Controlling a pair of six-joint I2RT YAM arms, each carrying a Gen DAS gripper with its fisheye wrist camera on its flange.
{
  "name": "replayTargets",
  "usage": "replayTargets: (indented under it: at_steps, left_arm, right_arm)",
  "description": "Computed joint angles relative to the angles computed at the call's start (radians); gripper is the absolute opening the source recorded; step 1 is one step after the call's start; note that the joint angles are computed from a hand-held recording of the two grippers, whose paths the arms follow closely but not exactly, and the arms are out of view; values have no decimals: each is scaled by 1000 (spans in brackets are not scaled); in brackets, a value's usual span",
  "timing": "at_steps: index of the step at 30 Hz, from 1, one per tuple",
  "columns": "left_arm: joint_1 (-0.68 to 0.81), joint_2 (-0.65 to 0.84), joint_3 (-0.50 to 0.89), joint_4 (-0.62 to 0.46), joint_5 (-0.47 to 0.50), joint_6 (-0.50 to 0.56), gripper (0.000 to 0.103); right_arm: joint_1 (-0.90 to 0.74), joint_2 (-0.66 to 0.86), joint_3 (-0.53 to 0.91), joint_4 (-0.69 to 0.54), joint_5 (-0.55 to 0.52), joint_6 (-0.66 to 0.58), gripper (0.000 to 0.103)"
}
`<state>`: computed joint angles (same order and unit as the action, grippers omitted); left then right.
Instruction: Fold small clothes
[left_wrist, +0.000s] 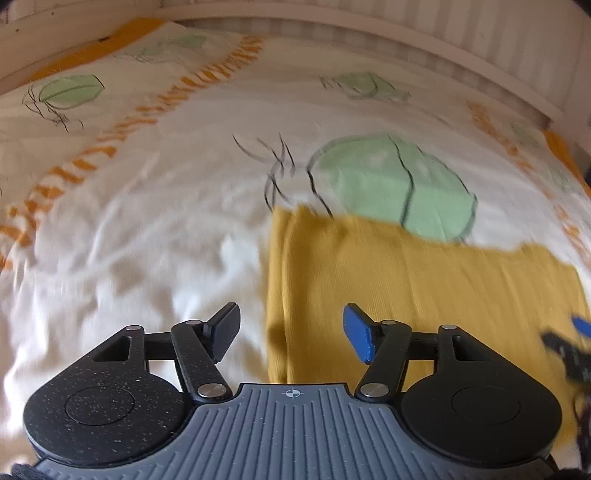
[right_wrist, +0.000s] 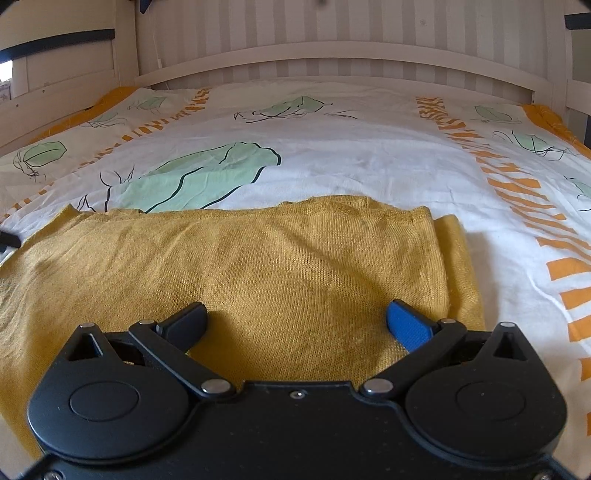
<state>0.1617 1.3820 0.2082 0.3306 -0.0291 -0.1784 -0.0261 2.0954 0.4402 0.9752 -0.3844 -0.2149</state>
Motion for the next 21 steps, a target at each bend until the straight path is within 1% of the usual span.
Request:
replayTargets:
  at_steps: [1, 3, 5, 6, 8, 11, 14, 16, 18, 21]
  left_arm:
    - [-1, 2, -13, -2, 7, 1, 65]
    - [9, 55, -18, 17, 24, -2, 66]
    - [30, 124, -43, 119, 45, 10, 70]
    - [27, 137, -46, 139, 45, 8, 71]
    - [13, 147, -33, 128, 38, -4, 81]
    - [-46, 159, 9, 68, -19, -26, 88]
    - [-90, 169, 25, 41, -65, -45, 90]
    - [-79, 159, 21, 33, -51, -41, 90]
    - [-52, 158, 28, 22, -18, -27, 90]
    - [-25, 144, 27, 10, 16, -16, 89]
  right_arm:
    - [0, 0, -1, 1, 1, -1, 103]
    - [2, -1, -1, 0, 4, -1, 103]
    - [3, -3, -1, -1, 5, -1, 103]
    - [3, -2, -2, 0, 5, -1, 103]
    - [4, -2, -2, 1, 8, -2, 103]
    - [5, -5, -1, -4, 10, -3, 103]
    - [5, -10, 3, -15, 9, -3, 103]
    - [3, -21, 8, -39, 6, -5, 103]
    - [-5, -48, 26, -106, -10, -16, 103]
    - [-32, -141, 81, -329, -47, -51, 103]
